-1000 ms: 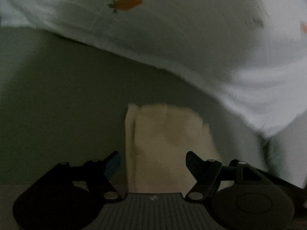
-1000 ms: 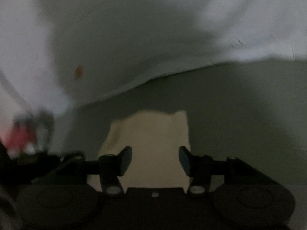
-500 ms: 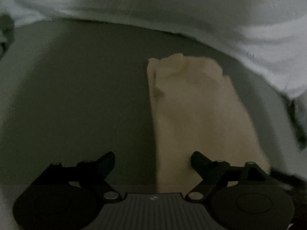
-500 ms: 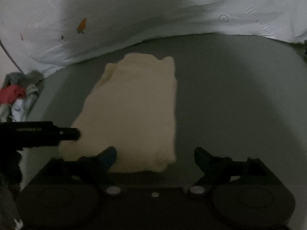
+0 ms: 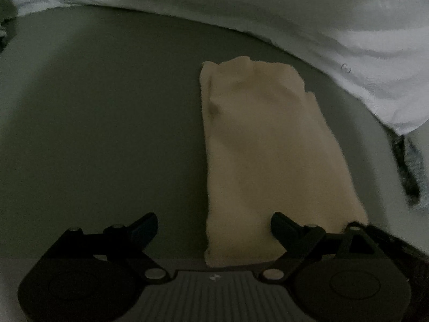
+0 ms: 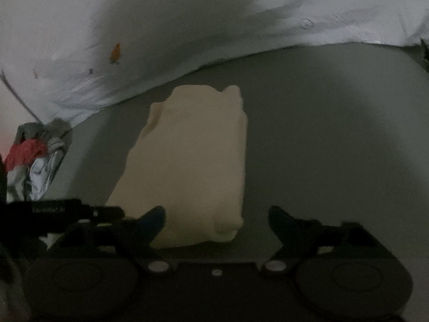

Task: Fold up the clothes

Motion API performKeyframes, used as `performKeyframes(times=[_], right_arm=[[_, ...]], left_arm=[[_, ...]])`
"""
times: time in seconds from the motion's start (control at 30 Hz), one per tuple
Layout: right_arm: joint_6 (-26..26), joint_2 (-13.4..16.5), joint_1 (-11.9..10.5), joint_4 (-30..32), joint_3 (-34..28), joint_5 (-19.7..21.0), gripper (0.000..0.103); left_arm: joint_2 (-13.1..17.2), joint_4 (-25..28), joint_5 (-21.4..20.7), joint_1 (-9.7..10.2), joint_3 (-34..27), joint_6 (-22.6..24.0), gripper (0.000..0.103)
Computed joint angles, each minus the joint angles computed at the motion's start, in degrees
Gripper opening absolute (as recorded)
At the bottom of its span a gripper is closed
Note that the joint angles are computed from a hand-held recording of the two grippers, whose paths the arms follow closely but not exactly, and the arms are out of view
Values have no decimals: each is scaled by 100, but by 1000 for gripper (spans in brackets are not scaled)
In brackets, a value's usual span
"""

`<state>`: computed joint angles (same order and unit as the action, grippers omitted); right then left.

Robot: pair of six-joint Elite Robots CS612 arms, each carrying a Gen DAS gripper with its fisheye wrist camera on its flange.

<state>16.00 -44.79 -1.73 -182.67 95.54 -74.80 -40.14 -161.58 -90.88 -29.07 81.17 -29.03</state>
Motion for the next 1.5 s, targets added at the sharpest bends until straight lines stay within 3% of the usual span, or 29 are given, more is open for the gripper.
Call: performKeyframes(times=[0.13,0.2,0.33,0.37,0.43,0.53,0.67,0.83,0.9,1.07,1.13,1.23,1.3,1.33,1.43,1.5], right_arm=[[-92,15,30,475,-84,-280,77],[-329,-15,78,434,-94,-427,76],[-928,-28,221,-335,-59,-833,32],[-1104,6,251,-504,-98,-890,24],[-1511,101,282,-567,-271,-854,22],[-1626,295,289,-429,-613,-669,22],[-1235,557,249,61,-954,-469,22],[-1033,587,197,-77,-913,-353,29],[-986,612,204,-122,-923,-343,31],[-657,580,162,117,-972,-195,37],[-549,546,131,242,-977,-116,41],[-369,472,95,386,-945,-53,56],[-284,420,60,462,-893,23,65],[-253,385,45,538,-853,32,70],[153,286,-68,728,-675,330,70],[833,228,-189,680,-488,707,71]], left_arm=[[45,133,118,-18,-58,7,100],[7,133,242,-26,-59,-154,96],[-70,-884,470,-69,71,148,87],[-42,-1107,445,-71,24,268,80],[83,-1247,431,-85,-208,553,75],[393,-946,583,-111,-723,862,71],[819,-217,654,-22,-1384,303,68],[1139,70,1202,96,-1941,75,67],[1282,269,1123,183,-2188,-25,66],[1312,344,1071,258,-2287,-39,66],[1225,295,738,322,-2140,-290,67],[1080,-57,-108,455,-1791,-734,69],[940,-362,-667,522,-1448,-955,82],[863,-532,-951,551,-1253,-1064,83],[673,-824,-1798,635,-772,-1190,86],[511,-828,-2013,631,-457,-1174,89]])
